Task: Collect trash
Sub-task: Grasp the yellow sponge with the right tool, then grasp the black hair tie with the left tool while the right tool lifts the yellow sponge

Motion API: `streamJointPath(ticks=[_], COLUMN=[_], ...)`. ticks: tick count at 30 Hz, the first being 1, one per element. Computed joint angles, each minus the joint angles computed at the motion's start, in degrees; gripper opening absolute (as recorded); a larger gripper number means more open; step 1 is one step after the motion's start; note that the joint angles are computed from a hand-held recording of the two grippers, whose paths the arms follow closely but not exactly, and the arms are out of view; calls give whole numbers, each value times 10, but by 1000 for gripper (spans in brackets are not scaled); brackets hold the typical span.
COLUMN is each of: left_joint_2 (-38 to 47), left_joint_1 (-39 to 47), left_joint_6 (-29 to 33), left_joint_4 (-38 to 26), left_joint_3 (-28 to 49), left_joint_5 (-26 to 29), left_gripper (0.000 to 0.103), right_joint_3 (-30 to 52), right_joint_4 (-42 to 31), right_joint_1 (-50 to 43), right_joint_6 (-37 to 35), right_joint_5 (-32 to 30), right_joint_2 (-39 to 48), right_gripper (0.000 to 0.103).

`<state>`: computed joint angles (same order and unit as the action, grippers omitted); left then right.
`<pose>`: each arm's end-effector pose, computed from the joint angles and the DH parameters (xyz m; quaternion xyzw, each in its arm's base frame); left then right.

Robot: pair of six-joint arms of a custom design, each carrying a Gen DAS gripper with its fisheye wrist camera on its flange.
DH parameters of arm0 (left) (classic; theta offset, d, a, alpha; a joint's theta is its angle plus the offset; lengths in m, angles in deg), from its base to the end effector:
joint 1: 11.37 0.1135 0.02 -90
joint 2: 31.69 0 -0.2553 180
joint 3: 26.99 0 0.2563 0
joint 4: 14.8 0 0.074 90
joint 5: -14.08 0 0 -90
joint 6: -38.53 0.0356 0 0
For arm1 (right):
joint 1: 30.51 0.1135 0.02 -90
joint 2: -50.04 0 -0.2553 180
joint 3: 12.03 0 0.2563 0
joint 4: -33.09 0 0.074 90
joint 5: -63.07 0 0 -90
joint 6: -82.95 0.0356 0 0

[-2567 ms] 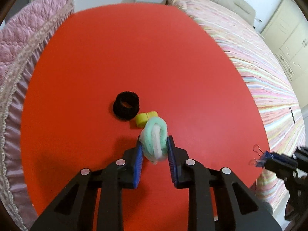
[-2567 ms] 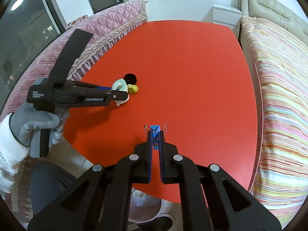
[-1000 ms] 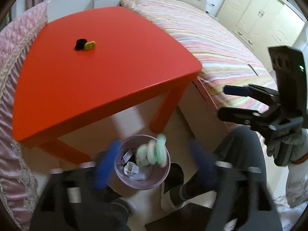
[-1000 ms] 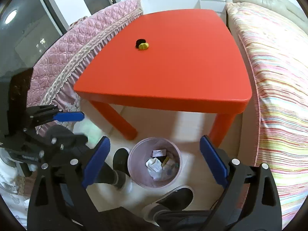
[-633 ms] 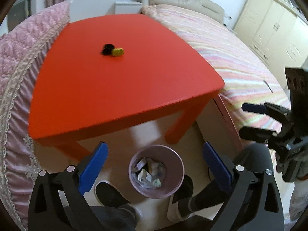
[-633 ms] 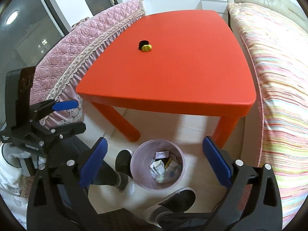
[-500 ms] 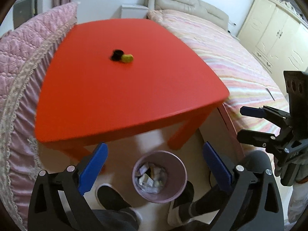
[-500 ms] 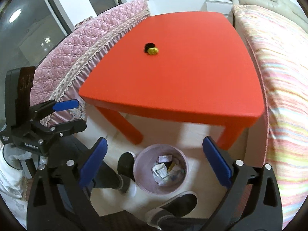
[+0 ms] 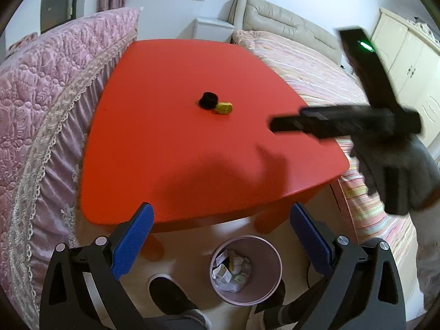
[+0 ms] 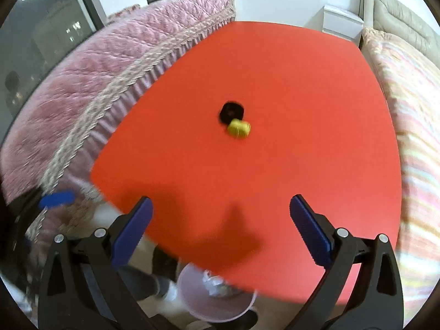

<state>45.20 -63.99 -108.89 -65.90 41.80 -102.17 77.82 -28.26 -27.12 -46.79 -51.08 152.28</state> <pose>0.1765 -0.2051 0.2350 -0.0996 0.9356 -0.0864 0.3276 0.3528 0.0355 0.2058 -0.3833 0.8894 0.1536 0.1960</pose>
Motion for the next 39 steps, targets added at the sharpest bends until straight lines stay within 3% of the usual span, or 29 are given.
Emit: streamJointPath(ticks=[7,9,13,18,19,25,31,39], left_joint_2=[-34,-44,-57,-61,-59,-37,16,176], left_joint_1=[20,26,37,45,46,67,124,220], left_joint_6=[-2,-3,-5,1,3,41,124,248], left_joint_4=[30,37,48,60,61,70,71,15], left_joint_3=[-55,-70,-91,-101,-99,-73,-5,191], left_joint_5=[11,15,22,30,30,41,76,143], left_gripper=[95,95,95,95,95,95,95,95], right_joint_3=[117,146,168,162,163,144,101,64], right_joint_4=[32,32,40,60,61,64,45,2], right_joint_1=[81,95,109,117,116,95,41,-30], right_joint_6=[112,133,160,162,161,137,87,12], right_joint_5=[87,105,123,143,143,122,72,25], right_joint_2=[138,169,201,209,209,187,129,73], right_gripper=[94,79,66,32,30,30,30,30])
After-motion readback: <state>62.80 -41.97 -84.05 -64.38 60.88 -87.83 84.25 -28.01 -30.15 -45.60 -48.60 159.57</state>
